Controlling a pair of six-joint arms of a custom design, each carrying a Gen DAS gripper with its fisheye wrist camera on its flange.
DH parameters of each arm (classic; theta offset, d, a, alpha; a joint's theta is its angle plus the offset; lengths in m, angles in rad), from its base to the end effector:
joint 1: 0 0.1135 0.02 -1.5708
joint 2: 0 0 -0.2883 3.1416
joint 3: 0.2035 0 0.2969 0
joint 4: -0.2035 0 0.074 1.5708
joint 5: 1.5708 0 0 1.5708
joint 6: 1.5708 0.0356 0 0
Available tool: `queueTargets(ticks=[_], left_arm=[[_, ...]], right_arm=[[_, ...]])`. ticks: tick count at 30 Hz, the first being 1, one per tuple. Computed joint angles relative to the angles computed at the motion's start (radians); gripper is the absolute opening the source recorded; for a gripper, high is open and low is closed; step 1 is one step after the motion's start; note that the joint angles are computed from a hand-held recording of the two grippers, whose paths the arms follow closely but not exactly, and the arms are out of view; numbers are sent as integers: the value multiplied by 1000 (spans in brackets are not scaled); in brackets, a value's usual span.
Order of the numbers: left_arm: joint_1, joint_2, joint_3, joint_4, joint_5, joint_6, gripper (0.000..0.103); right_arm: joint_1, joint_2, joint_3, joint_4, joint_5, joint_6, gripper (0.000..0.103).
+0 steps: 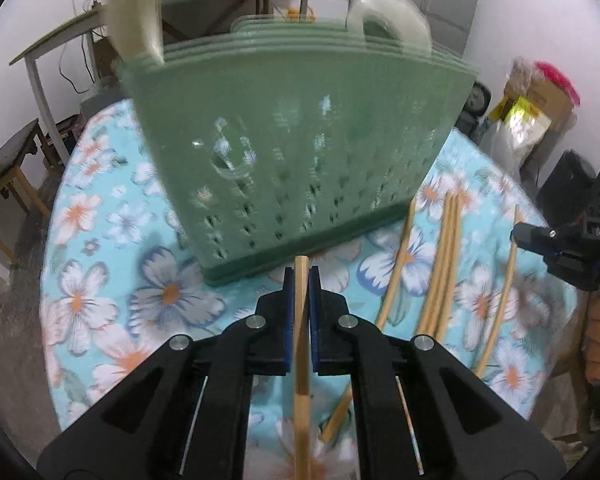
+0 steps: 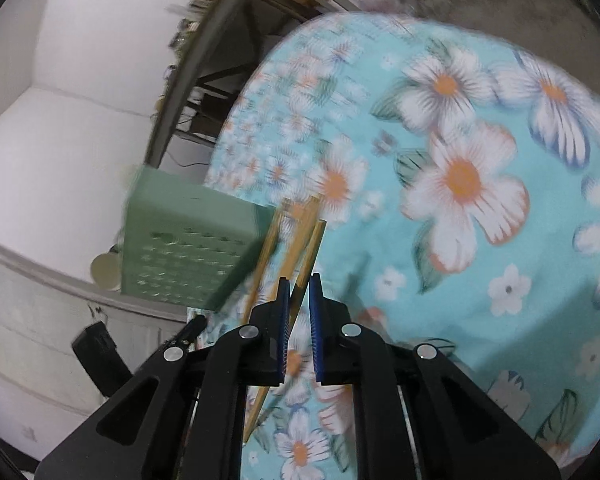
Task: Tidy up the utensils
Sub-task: 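Lift both chopsticks and carry them up over the green holder, then lower the chopstick into the holder and open the left tool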
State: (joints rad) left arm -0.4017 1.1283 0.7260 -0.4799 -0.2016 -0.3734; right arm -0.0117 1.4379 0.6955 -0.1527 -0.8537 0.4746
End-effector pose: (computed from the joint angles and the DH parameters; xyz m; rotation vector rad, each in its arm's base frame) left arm 0.2391 -0.0938 0.2313 -0.0537 2.4307 -0.1017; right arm 0.2978 0.0233 0.1709 0.2053 2.4171 1.2535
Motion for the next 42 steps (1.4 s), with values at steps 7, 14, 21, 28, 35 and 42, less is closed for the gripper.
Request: queueTargets(ticks=[7, 14, 21, 28, 35, 42], left_arm=[[4, -234, 53, -146, 0, -3, 6], [21, -351, 185, -251, 40, -2, 6], [56, -367, 328, -244, 69, 29, 6], [77, -312, 443, -66, 27, 81, 6], [98, -202, 432, 169, -32, 103, 6], [113, -77, 410, 286, -57, 93, 6]], right_arm=[[68, -185, 47, -106, 118, -145, 9], [123, -303, 60, -169, 235, -262, 9], [137, -344, 46, -187, 254, -275, 9], [120, -349, 40, -198, 239, -259, 9], [111, -344, 41, -202, 232, -260, 9], [97, -323, 45, -205, 222, -266, 10]])
